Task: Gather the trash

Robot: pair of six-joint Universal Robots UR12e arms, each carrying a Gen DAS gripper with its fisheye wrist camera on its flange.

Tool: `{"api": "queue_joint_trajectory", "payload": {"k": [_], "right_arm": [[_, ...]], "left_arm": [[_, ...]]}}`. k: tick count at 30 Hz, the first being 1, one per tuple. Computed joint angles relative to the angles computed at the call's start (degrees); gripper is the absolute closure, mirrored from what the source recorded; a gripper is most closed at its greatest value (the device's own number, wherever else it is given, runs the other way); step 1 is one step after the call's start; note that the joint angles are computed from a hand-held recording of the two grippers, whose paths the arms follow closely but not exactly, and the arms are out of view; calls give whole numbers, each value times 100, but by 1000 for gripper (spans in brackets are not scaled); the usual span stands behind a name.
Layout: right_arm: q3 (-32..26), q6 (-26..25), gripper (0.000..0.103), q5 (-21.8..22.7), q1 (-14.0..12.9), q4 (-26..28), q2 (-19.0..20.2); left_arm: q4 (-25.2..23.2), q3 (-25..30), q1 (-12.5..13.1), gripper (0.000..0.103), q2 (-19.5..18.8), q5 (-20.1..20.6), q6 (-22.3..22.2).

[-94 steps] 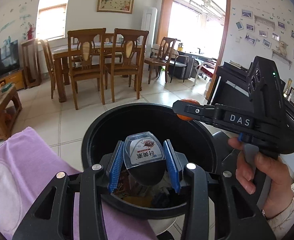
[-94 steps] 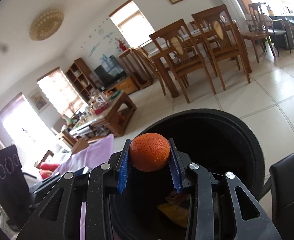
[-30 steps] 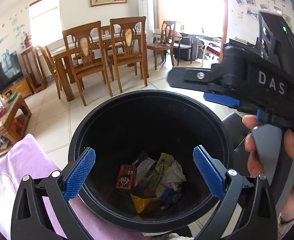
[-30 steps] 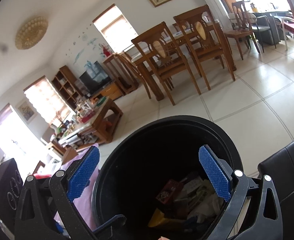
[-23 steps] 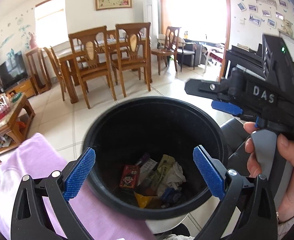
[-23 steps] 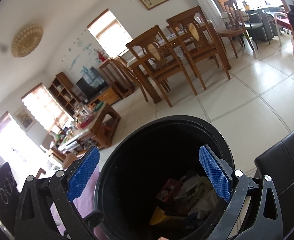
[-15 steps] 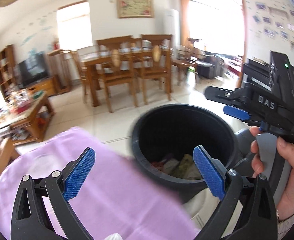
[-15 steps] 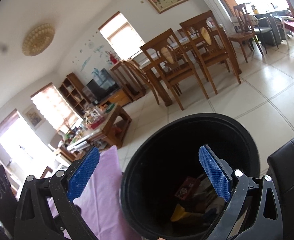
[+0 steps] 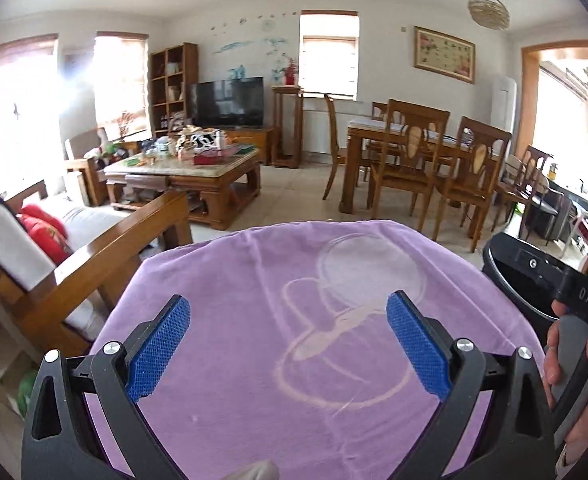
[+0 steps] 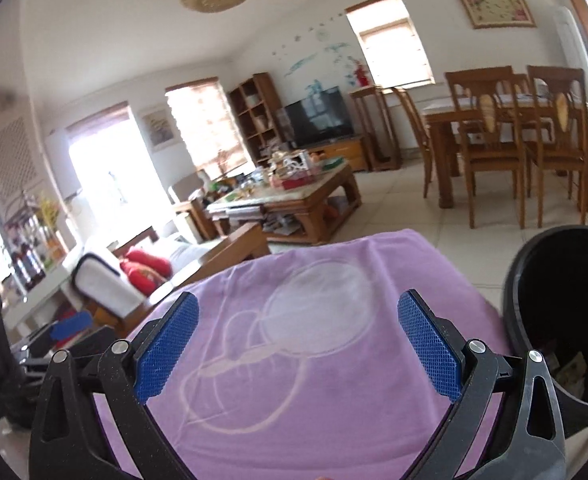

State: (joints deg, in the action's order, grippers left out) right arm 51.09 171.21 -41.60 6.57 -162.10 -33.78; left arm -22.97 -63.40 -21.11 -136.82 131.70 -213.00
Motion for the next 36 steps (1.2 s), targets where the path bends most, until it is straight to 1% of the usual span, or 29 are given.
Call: {"api": "queue_joint_trajectory", "payload": {"k": [2, 4, 8, 10, 12, 15, 17, 21, 28, 31, 36], "right_arm": [[225, -190, 5, 20, 115, -314, -76], [401, -186, 5, 27, 187, -701, -112], [533, -30, 5, -145, 220, -1429, -98], [597, -62, 5, -270, 228, -1713, -96], [611, -188, 5, -307, 217, -1709, -87], [715, -409, 5, -295, 220, -1511, -138], [701, -483, 5, -275, 216, -1489, -124], [703, -522, 5, -195, 212, -1374, -130], [683, -643, 5, 41, 176, -1136, -147], [690, -710, 5, 95, 170, -1071, -158], [604, -697, 5, 172, 149, -890, -132]], "left_arm": [[-211, -290, 22, 5, 171, 226, -421], [-416, -443, 35, 5, 270, 379, -738], [-280, -807, 60, 5, 451, 411, -1029], [-272, -828, 70, 5, 458, 358, -1118], [-358, -763, 58, 5, 419, 354, -1211], [-725, -646, 16, 5, 367, 576, -1506], [-801, -640, 21, 5, 353, 582, -1650], [-914, -662, 22, 5, 348, 505, -1772], [-1243, -683, 7, 5, 376, 624, -2078], [-1296, -682, 6, 5, 382, 631, -2099], [-1403, -640, -18, 5, 358, 755, -2134]]}}
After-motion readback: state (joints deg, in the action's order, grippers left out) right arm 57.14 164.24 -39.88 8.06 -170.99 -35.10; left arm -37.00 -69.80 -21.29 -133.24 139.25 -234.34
